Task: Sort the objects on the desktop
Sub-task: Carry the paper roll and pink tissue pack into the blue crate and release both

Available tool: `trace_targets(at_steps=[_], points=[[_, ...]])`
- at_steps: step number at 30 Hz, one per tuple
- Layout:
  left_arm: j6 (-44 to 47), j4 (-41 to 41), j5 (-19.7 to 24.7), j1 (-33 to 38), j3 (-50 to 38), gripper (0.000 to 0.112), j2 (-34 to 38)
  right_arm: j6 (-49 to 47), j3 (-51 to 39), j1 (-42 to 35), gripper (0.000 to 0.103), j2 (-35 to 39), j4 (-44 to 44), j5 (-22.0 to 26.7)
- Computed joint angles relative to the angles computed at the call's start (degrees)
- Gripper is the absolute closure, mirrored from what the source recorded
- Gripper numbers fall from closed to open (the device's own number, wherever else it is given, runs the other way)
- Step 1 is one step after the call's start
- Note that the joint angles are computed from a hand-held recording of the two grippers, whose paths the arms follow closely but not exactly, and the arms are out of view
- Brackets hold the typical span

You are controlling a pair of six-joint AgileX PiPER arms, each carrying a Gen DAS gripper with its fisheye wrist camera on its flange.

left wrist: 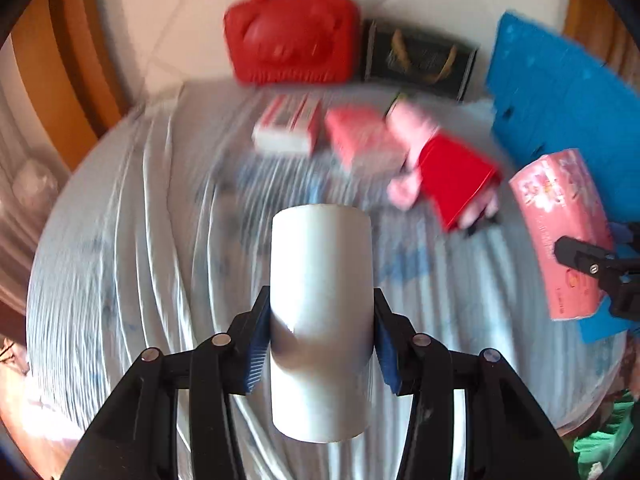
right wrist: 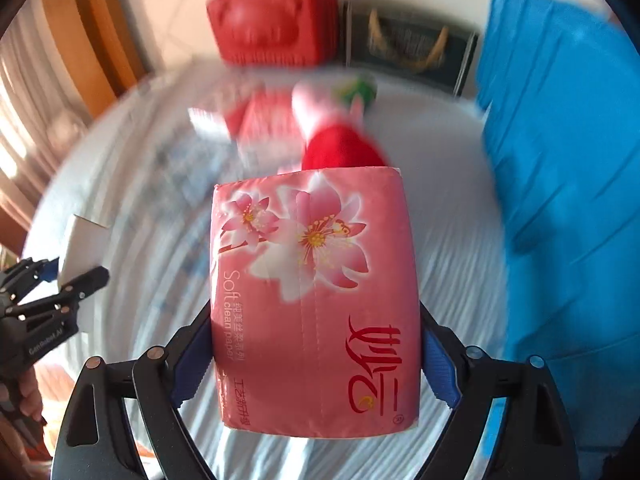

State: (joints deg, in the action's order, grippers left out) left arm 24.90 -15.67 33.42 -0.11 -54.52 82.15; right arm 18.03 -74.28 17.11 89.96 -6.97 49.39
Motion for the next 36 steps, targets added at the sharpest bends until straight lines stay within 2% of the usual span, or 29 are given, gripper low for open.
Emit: trace_targets(at_steps=[4,7,11,13,16,18,24,28,30,34,36], points=[[-0.71,-3.41,1.53,-5.64,-6.26,0.067,-6.12,2.39,-2.68,-0.71,0.014,-9.10,-3.03,0.98],[-2.33,-4.18,1.42,-11.35,-11.50,0.067,-7.87,2.61,-4.77,-2.56,0.014,-17.18,-4.89,1.89],[-13.01,4.20,0.91,-23.96,-21.09,0.067,-6.53,1.36,-8.80,-6.83,0.013,-24.39,-7.88,4.52],[-18.19,9.02,0.80,-29.99,-25.23,0.067,-5.21,-1.05,-10.68,-11.80,0.013,-26.84,-8.87,5.69],[-28.45,18.84,0.90,-40.48,-31.83,0.067,-1.07,-11.65,-11.79,-26.69,0.013,-29.14,-0.79,5.95],[-34.34,24.14,2.62,-47.25,-36.49,0.067,2.36,-20.39,-12.00,-38.14,0.013,-29.37,7.52,6.27],[-40.37,28.75,9.32,-59.89,-50.55,0.067,15.13,-46.61,-11.09,-69.15,0.013,-25.10,30.99,8.93],[-46.80,34.78,15.37,-68.45,-59.87,0.067,22.09,-54.94,-11.49,-78.78,0.013,-21.02,37.27,10.46],[-47.48,35.37,18.04,-70.47,-64.59,0.067,25.45,-57.40,-12.40,-81.93,0.013,-19.46,38.77,12.08],[-47.00,35.78,23.67,-72.34,-74.81,0.067,32.01,-61.10,-13.18,-84.51,0.013,-15.07,40.03,12.36],[-47.73,36.93,25.99,-73.18,-78.30,0.067,34.13,-63.17,-10.75,-85.66,0.013,-16.14,41.08,12.35]])
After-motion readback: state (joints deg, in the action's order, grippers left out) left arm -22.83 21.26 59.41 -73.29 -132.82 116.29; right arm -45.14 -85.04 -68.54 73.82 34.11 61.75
